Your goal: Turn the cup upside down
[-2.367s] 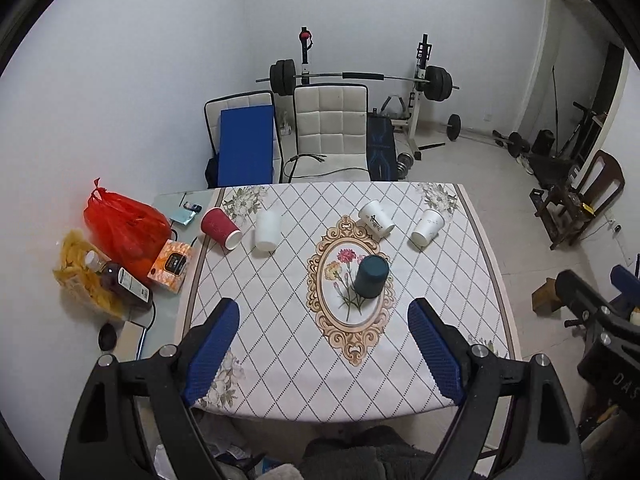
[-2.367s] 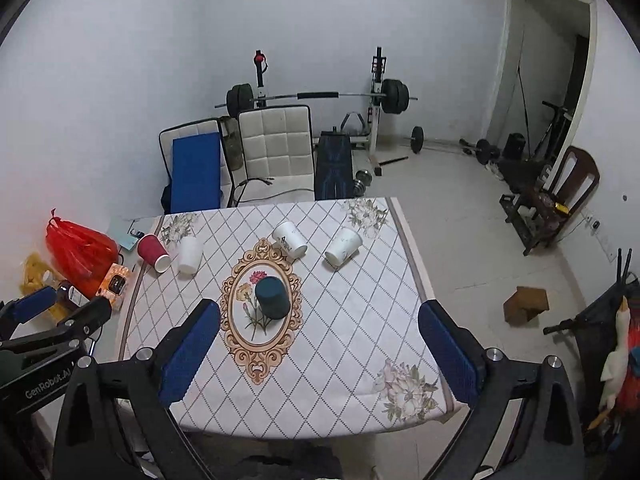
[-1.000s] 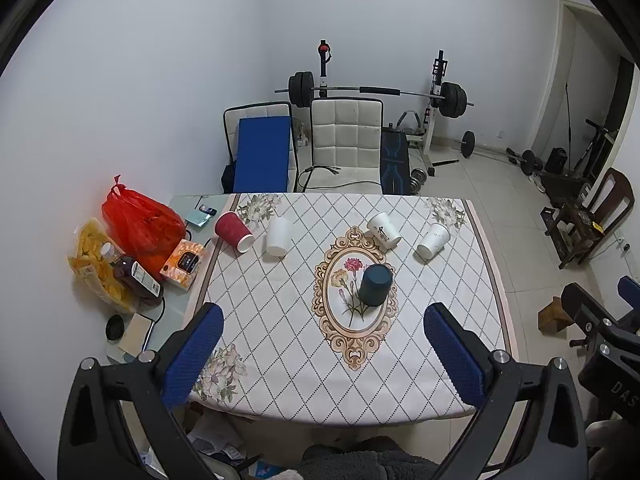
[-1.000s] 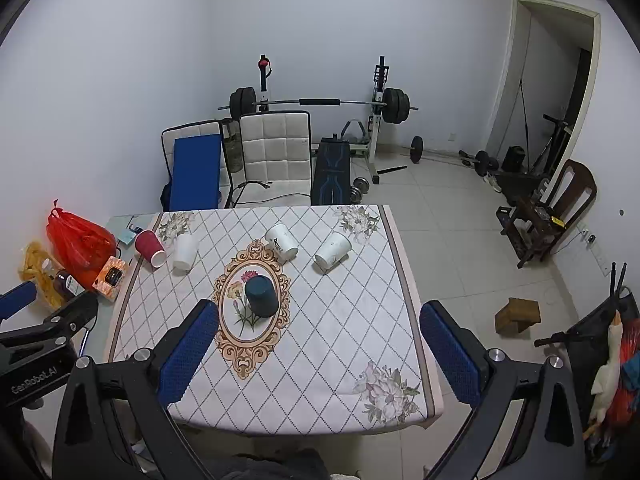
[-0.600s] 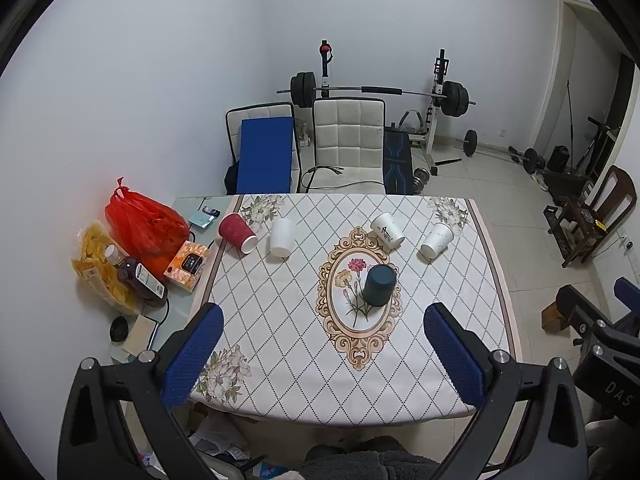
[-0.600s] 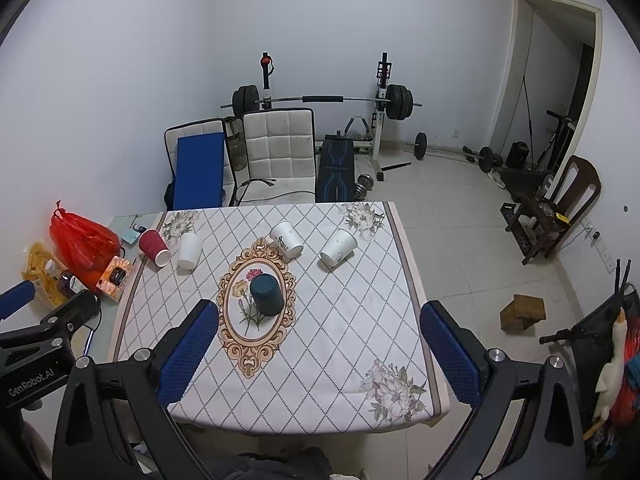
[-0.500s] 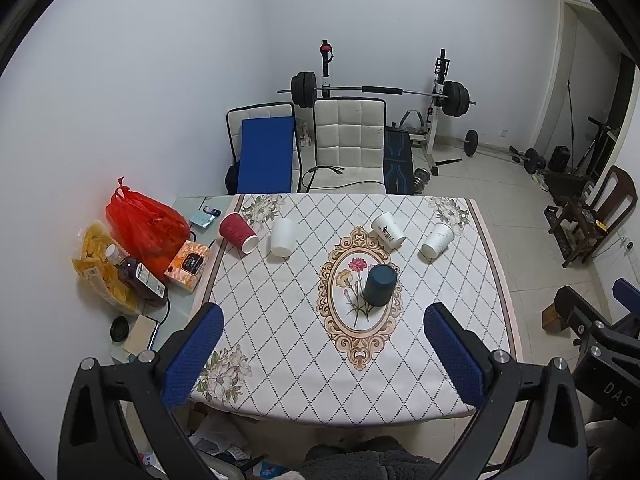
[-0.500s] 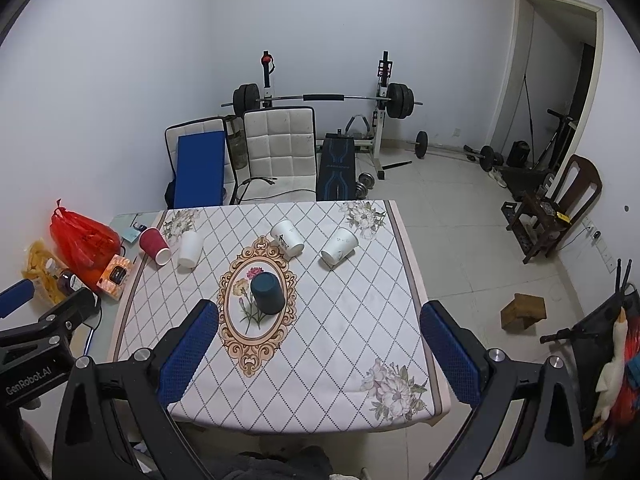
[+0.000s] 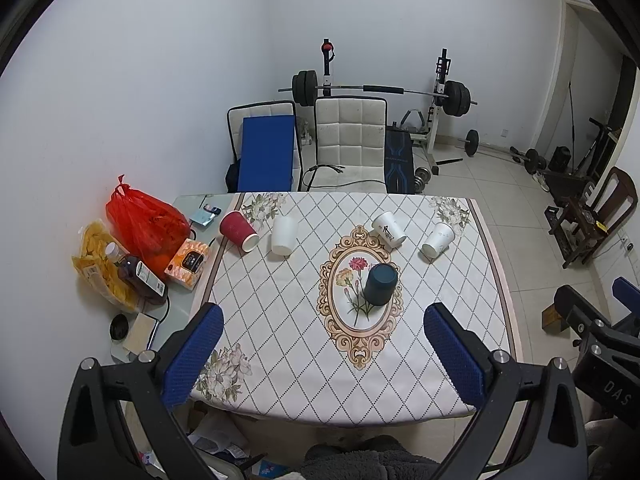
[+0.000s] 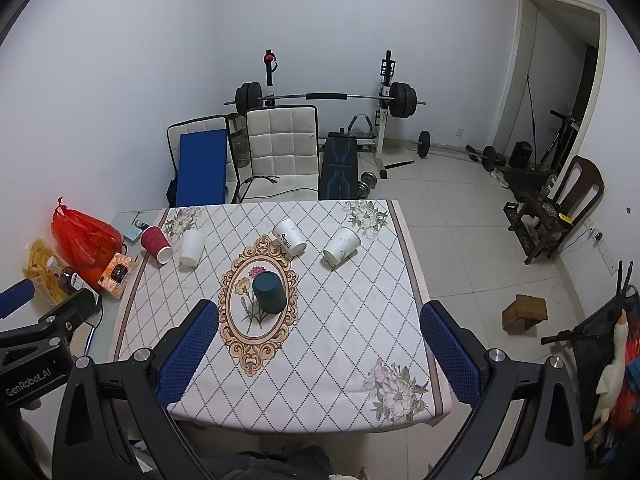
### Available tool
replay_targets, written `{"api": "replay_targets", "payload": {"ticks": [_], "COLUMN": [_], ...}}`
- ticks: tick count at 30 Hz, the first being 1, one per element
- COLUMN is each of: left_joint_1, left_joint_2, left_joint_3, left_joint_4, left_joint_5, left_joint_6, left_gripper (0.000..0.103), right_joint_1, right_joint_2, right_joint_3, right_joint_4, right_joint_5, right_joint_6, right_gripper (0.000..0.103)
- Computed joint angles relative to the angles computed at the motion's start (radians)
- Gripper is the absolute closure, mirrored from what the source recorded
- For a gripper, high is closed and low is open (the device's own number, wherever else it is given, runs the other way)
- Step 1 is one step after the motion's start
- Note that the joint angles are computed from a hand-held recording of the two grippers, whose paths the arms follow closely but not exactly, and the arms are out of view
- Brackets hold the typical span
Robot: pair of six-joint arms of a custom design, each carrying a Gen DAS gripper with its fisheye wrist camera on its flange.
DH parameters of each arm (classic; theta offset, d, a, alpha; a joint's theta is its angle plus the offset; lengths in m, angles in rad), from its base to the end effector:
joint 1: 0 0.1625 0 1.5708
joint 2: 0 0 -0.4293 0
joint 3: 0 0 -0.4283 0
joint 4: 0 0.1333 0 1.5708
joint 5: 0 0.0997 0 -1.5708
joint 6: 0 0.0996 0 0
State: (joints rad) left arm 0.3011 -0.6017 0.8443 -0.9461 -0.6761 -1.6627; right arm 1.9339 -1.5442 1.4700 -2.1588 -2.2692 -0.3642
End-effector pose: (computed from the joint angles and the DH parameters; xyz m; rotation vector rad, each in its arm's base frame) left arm -0.6887 -0.4348 0.1863 0.0465 2.1023 -0.8803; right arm 0.2651 -0.5027 0.6245 0.5565 -2.2826 0.8009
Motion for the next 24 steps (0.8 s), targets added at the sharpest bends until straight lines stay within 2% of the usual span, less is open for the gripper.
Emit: {"api": "replay_targets", "payload": {"ticks": [24], "left_joint_1": [0.001], "left_joint_2": [-0.01], "left_joint_3": [0.017], "left_joint_4": [-0.007], "left_joint_5": [0.004], "left_joint_6": [-0.005], "left_gripper": [0.0], "right_joint_1": [0.0], "right_joint_2": [-0.001], "right_joint_3": [0.012], "right_joint_4": [-0.01], "right_joint_5": [0.001], "right_joint_6": [-0.013], "right_gripper": [0.0]}}
